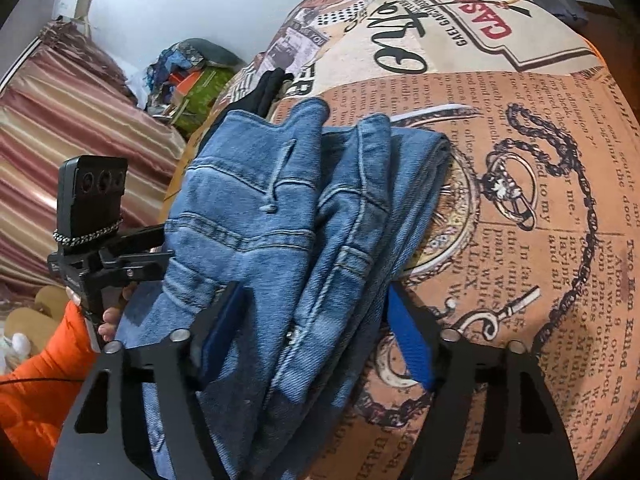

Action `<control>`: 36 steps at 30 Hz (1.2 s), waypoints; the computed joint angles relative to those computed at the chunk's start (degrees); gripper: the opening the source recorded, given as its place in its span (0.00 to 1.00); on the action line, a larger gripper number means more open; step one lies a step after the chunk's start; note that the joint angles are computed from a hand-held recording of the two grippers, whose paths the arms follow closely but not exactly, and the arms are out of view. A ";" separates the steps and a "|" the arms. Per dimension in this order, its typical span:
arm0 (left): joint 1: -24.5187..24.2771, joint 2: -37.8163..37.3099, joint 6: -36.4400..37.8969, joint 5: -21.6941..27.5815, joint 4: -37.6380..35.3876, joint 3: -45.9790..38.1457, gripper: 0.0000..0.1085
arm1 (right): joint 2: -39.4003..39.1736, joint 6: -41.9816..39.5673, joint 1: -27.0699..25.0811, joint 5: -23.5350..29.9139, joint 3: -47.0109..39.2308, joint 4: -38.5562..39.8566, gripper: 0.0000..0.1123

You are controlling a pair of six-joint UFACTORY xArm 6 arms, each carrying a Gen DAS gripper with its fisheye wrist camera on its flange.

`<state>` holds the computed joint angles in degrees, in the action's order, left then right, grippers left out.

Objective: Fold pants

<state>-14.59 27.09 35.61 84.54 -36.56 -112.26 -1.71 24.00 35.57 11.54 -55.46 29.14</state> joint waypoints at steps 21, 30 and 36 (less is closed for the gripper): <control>1.42 -19.55 8.78 -16.53 -2.06 19.12 0.51 | 0.58 31.05 -0.25 5.28 -8.54 -42.06 0.29; 5.59 -17.80 9.76 -19.13 -5.55 13.09 0.48 | 6.80 30.37 -0.10 9.36 -22.08 -49.15 0.29; 9.09 -9.28 8.05 -17.55 -7.59 -0.55 0.47 | 15.74 25.21 -0.36 11.85 -36.39 -49.74 0.29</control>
<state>-5.50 17.81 43.66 66.99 -44.14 -112.81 14.03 49.21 35.21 23.39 -91.85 -20.60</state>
